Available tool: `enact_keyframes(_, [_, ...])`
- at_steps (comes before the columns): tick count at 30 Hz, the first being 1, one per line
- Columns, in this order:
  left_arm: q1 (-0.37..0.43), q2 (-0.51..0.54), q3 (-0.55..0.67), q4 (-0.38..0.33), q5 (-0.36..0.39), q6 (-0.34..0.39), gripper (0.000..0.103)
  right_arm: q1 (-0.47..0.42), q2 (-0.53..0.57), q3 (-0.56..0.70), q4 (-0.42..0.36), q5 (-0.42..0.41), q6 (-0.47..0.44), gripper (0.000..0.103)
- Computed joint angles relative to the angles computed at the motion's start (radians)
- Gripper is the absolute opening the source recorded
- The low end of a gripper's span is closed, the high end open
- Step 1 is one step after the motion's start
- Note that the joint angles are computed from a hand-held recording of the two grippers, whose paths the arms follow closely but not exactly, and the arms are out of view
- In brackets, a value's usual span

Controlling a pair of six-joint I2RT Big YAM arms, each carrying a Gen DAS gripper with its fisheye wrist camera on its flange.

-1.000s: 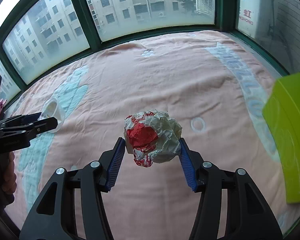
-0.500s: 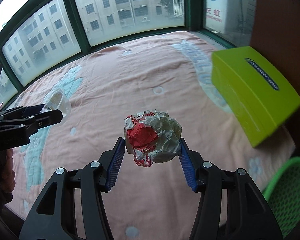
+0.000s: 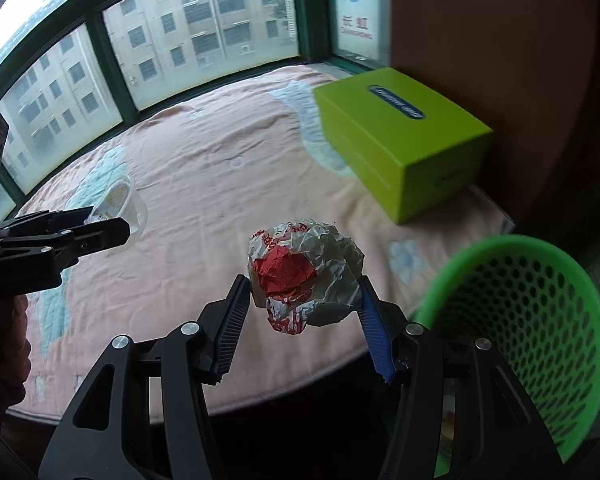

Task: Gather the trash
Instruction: 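Carry the cup and paper ball over the green basket and open the right tool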

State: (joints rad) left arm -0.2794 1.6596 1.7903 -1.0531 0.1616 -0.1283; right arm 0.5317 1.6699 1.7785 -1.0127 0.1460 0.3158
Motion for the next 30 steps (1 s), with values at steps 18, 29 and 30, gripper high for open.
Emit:
enact_keyframes(18, [-0.149, 0.096, 0.14, -0.047, 0.035, 0.034, 0.066, -0.106, -0.22, -0.257, -0.026, 0.107, 0.062, 0.055])
enact_keyframes(29, [-0.219, 0.163, 0.241, -0.091, 0.034, 0.056, 0.066, -0.167, -0.301, -0.336, -0.056, 0.137, 0.094, 0.057])
enact_keyframes(30, [-0.225, 0.168, 0.249, -0.094, 0.034, 0.056, 0.066, -0.171, -0.305, -0.341, -0.059, 0.14, 0.097, 0.057])
